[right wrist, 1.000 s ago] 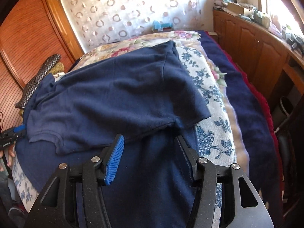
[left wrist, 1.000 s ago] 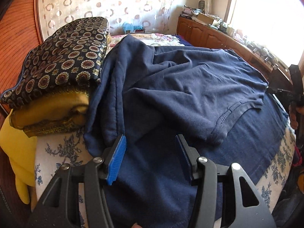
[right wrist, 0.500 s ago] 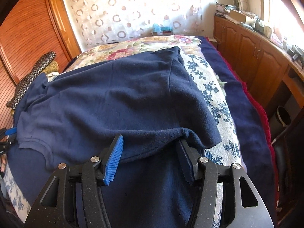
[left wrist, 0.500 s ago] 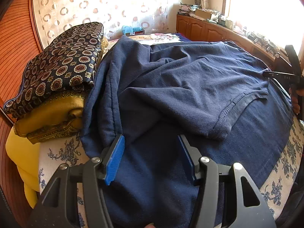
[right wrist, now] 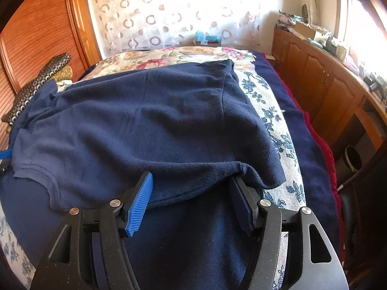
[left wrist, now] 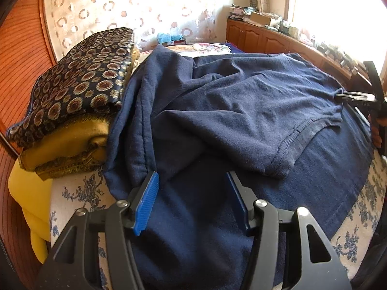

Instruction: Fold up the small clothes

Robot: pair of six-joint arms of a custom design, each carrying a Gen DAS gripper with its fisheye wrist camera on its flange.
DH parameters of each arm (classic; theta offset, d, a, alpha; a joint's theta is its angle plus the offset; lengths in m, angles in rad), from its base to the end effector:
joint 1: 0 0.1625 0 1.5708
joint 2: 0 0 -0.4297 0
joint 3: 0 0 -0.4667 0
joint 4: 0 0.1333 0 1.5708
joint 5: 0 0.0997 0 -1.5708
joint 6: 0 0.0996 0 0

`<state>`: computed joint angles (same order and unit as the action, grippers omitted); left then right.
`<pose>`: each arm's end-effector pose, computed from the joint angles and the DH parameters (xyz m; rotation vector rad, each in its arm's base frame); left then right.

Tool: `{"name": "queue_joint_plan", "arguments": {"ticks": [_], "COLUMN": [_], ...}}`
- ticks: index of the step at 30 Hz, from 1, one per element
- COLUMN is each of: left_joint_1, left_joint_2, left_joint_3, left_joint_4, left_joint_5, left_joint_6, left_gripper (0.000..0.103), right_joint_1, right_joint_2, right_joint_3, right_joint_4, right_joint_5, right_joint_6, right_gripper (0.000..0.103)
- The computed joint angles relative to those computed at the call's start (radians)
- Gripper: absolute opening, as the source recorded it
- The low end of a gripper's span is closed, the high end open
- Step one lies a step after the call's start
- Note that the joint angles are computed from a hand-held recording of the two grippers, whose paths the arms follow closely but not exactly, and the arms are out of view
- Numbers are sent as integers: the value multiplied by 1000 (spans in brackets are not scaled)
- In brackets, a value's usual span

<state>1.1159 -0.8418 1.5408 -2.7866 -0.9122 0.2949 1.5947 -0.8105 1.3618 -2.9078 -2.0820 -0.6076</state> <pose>-0.1634 -0.7762 0.1635 0.6878 2.3491 -0.7088 0.1043 -0.8233 0.2385 0.4852 -2.3005 0.7519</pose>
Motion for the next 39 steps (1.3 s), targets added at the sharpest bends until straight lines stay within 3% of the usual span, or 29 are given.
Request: {"name": "queue_joint_plan", "arguments": {"ticks": [6, 12, 21, 23, 24, 26, 30, 39], "left_joint_1": [7, 29, 34, 35, 33, 27, 12, -28], "left_joint_2": [-53, -52, 7, 8, 8, 5, -21, -110], "left_joint_3": [55, 27, -64, -63, -63, -56, -24, 55], "left_joint_4": [-114, -58, 34, 22, 19, -1, -87, -199], "left_joint_5": [-4, -20, 22, 4, -1, 9, -12, -86], "left_joint_6": [-48, -78, -91, -60, -55, -34, -6, 35], "left_gripper": [53, 35, 34, 11, 7, 3, 2, 1], "right_joint_1": [1, 1, 0, -2, -4, -5, -13, 9], "right_joint_2": [3, 2, 0, -3, -6, -6, -24, -130], "right_joint_3": [-1, -1, 0, 1, -2, -12, -17, 108], "right_joint_4": [-2, -3, -3, -3, 7, 14, 58, -65], "right_joint_5": [-4, -4, -5, 6, 12, -1, 43, 161], "right_joint_6": [-3, -5, -5, 10, 25, 33, 63, -3], "right_gripper": [65, 66, 66, 64, 59, 9, 2, 1]}}
